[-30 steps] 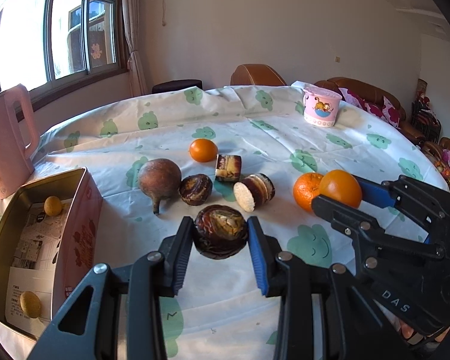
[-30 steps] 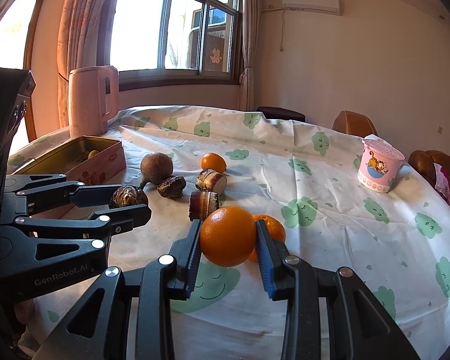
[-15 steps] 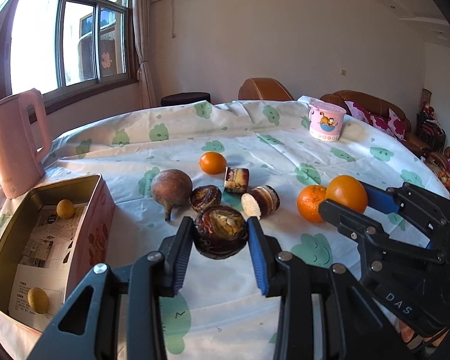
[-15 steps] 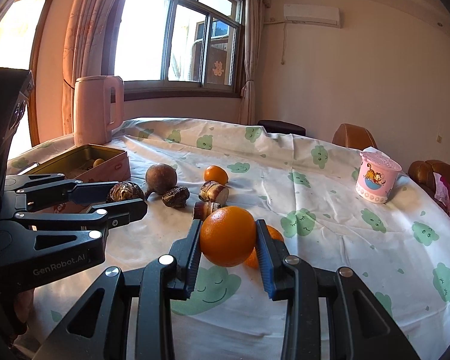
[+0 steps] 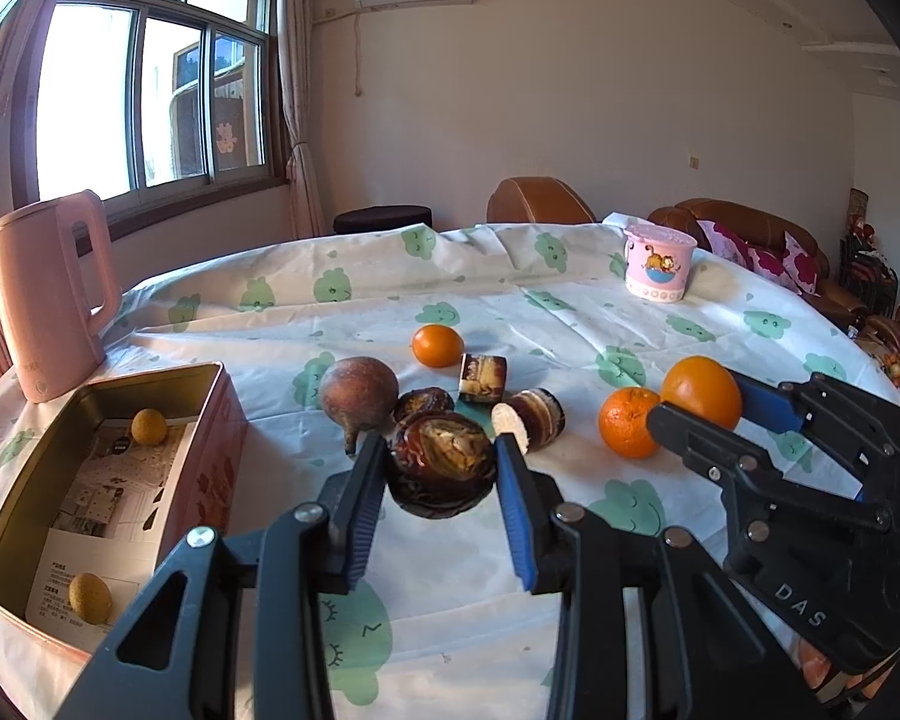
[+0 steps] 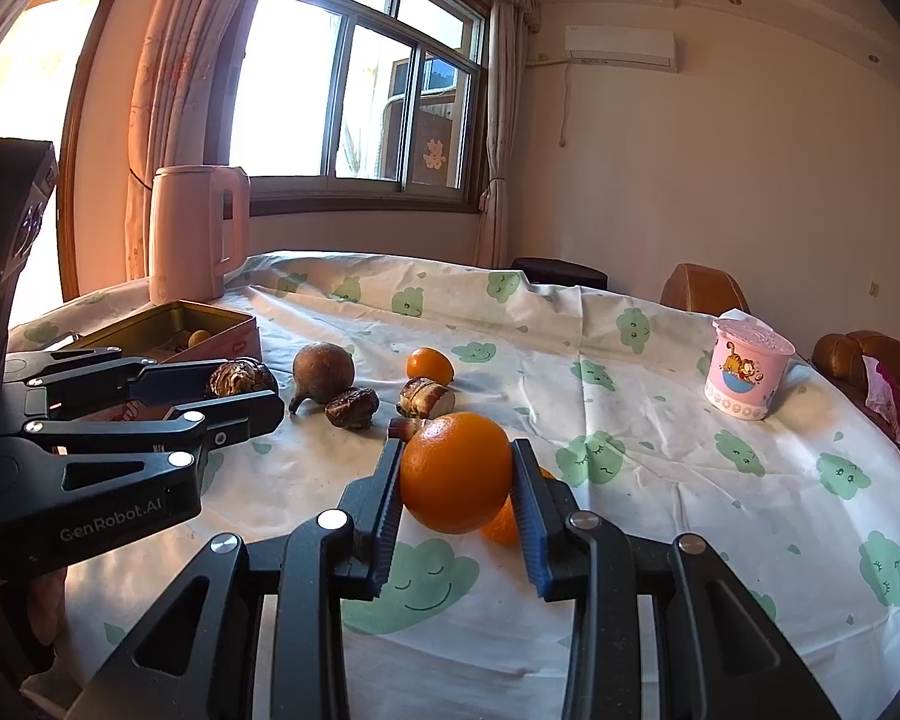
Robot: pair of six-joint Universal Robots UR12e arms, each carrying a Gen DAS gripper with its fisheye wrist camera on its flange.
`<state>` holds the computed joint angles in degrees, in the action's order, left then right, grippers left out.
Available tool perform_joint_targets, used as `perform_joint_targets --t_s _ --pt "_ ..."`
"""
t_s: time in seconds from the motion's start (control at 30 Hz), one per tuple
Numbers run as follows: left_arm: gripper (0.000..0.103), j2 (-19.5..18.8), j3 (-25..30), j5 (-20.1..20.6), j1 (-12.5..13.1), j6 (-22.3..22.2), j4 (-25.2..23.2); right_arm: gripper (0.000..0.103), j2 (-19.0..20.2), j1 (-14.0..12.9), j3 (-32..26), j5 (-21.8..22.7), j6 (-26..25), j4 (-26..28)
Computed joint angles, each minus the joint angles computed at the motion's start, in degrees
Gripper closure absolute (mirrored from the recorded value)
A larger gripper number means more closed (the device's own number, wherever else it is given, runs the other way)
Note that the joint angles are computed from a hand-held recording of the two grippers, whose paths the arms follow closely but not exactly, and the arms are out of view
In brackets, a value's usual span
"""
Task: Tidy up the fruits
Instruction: 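Lift and carry the mangosteen and orange toward the tin box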
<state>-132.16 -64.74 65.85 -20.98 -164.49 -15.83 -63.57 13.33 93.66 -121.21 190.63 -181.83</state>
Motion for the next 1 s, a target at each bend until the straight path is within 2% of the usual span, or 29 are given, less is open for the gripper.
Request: perform_joint_targets --t_s 1.0 --pt "0.065 0.7 -2.7 0.9 0.2 -2.1 7.9 0.067 0.8 0.5 0.5 -1.3 -3.2 -6.5"
